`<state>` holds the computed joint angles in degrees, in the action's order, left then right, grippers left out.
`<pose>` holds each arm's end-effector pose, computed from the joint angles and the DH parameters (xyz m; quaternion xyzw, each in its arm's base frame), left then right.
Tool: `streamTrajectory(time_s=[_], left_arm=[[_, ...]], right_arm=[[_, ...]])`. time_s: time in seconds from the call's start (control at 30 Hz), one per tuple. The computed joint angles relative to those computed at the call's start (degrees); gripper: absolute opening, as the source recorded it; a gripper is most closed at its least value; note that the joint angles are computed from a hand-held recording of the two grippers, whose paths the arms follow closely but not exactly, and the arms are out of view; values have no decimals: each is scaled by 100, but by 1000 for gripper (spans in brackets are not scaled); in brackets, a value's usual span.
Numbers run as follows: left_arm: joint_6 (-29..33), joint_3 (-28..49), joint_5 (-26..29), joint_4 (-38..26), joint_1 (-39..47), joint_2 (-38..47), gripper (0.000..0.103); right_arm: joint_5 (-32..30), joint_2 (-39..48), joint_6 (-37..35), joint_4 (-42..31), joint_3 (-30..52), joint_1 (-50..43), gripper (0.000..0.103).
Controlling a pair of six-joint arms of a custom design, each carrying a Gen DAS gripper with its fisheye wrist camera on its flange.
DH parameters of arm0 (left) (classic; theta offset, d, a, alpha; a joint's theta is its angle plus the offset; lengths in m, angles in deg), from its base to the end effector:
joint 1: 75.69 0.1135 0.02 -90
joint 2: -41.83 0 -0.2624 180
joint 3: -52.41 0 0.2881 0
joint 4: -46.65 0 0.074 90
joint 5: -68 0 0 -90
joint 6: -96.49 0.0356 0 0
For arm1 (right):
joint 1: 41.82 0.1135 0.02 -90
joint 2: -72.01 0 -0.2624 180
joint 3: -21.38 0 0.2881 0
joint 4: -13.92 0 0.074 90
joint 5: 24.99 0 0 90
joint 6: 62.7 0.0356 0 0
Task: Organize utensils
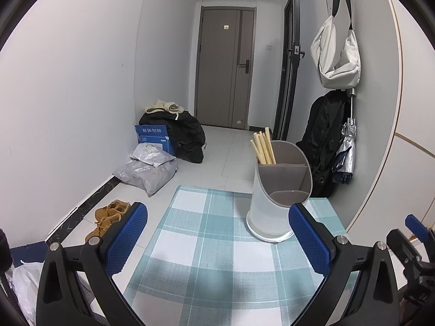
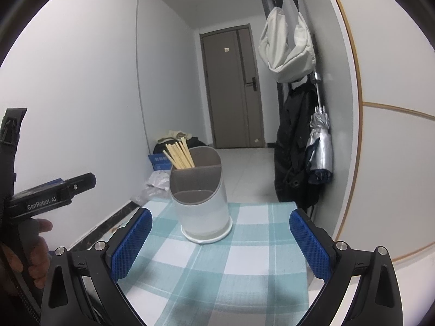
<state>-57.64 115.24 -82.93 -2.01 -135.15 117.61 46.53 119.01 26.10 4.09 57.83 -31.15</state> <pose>0.1689 -0.2251 0.2230 -0.1583 0.8299 0.0460 0.5331 0.2193 0.0528 0.2151 -0.1750 0.7966 0.1779 0.5506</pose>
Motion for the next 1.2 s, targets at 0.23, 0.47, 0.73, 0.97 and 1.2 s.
streamTrajectory(time_s=[0.23,0.47,0.73,0.97,1.2], left_arm=[[-77,-75,90,-8,65,95,101],[-13,-142,265,106,151,149,101],[148,-106,486,70,195,228,101],[105,-83,536,11,157,254,101],[72,-107,608,14,156,209,101]], right_arm=[[0,119,72,72,-22,1,102],[72,184,149,114,-47,56,102],[178,208,218,102,-71,86,102],[153,265,230,-45,-37,110,102],[121,340,292,-114,5,102,102]])
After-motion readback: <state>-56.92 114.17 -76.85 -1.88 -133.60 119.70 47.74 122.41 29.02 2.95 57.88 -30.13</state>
